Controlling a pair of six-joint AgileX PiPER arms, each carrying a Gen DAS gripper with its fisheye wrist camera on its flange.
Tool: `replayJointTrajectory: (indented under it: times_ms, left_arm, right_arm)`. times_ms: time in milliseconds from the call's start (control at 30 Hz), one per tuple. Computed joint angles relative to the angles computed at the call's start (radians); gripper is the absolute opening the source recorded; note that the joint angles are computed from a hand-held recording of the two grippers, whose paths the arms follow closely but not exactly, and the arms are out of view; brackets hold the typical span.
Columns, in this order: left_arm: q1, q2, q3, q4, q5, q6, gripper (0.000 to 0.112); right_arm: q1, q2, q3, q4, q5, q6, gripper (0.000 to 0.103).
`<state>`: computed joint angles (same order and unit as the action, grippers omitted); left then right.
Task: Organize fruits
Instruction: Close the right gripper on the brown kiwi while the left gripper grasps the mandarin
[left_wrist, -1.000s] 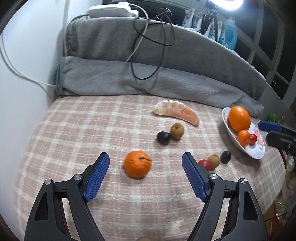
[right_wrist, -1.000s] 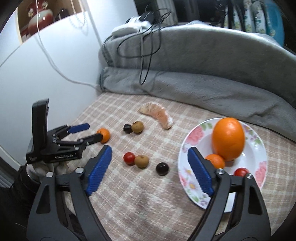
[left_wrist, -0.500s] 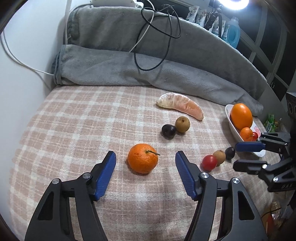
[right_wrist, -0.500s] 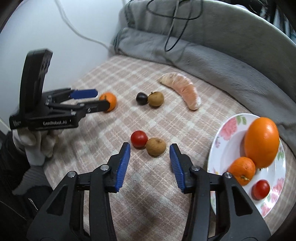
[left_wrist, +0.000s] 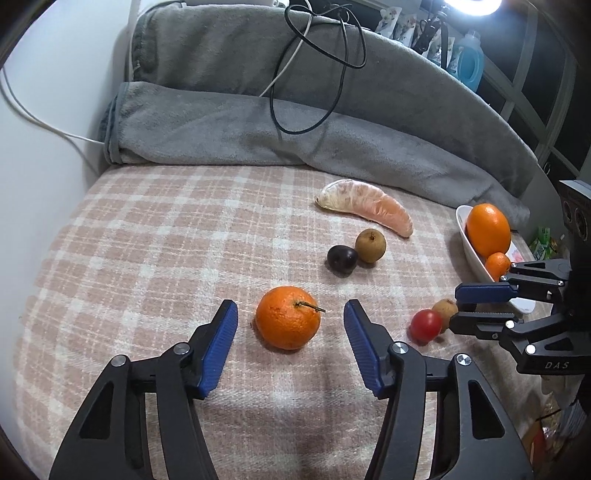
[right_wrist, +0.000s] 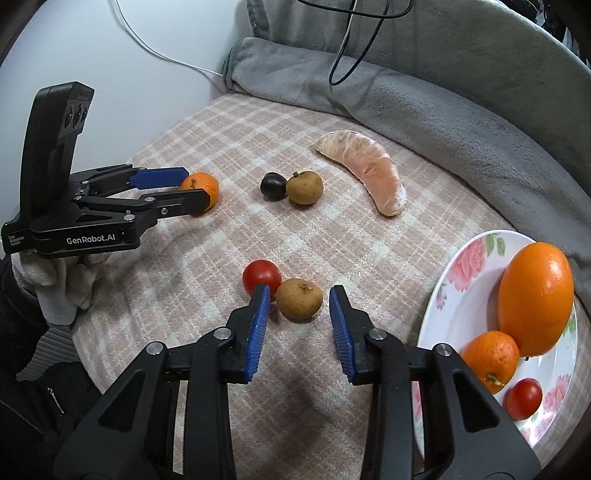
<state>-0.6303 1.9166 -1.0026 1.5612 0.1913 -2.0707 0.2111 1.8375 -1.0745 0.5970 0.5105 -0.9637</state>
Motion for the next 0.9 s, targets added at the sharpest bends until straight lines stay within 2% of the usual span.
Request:
replayJointTrajectory:
  times_ms: [433,700,900]
  left_arm:
    - [0.006,0.021,-0.014,-0.059,-0.004,0.069,0.050]
    - [0.014,0.025,-0.014,-0.075,-0.013,0.090,0.036]
    - [0.014,0.027,-0.021,-0.124,-0.013,0.149,0.035]
  right_arm:
    - [-0.001,0.032,-0.033,-0.023,0.019,0.000,0.035]
    - [0.021,0.034,-0.027,-0.061,0.012,0.017,0.035]
    - [0.027,0.044,-0.030,-0.074,0.006,0.032,0.035]
